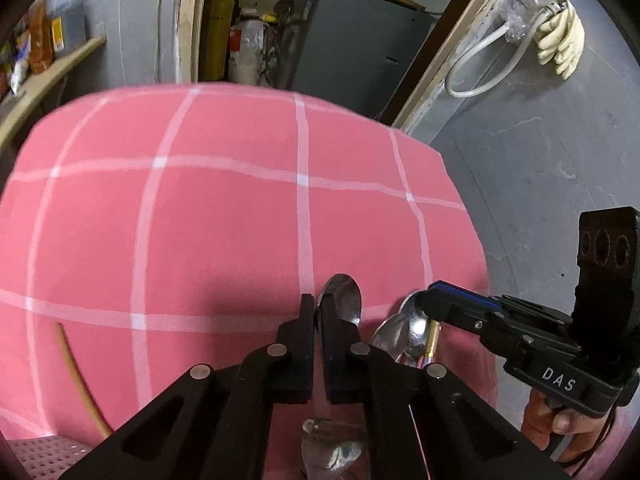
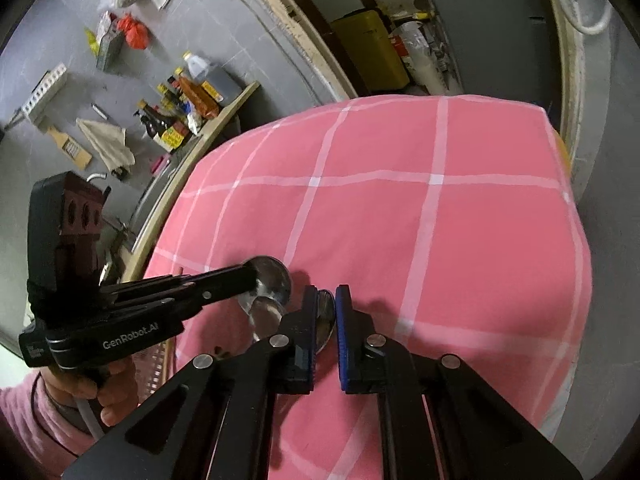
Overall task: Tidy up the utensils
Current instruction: 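Grasp a metal spoon with the left tool while the right tool grips spoons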
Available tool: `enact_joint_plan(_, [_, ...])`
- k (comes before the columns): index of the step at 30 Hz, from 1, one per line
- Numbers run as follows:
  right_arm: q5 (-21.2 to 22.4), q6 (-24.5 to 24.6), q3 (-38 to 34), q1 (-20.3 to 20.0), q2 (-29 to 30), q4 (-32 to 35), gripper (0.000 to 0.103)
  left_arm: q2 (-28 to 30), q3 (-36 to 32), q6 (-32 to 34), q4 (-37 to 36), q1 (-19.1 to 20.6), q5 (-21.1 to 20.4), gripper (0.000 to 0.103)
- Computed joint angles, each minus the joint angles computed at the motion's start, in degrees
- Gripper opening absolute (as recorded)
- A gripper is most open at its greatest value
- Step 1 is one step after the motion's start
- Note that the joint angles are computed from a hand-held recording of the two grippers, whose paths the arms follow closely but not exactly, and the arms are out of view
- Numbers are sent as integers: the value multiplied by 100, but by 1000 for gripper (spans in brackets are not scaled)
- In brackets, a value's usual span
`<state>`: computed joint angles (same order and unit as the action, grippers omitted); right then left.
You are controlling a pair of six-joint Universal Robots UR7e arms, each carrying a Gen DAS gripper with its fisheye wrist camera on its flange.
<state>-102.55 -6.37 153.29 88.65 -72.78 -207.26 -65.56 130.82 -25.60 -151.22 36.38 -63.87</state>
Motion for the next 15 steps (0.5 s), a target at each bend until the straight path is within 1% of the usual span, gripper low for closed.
enact_joint_plan(6, [-46, 299, 205, 22, -115, -146, 8, -157, 62, -14, 156, -205, 204, 3])
enact_joint_plan(8, [-145, 373, 279, 54, -57, -277, 8, -191, 85, -17, 211, -241, 255, 3])
enact_joint_plan(11, [-119, 445, 428, -29, -30, -484, 8, -278, 165, -89, 237, -337, 304, 3])
enact_joint_plan(15, [-172, 505, 577, -22, 42, -800, 8, -403, 252, -109, 312, -478, 402, 3])
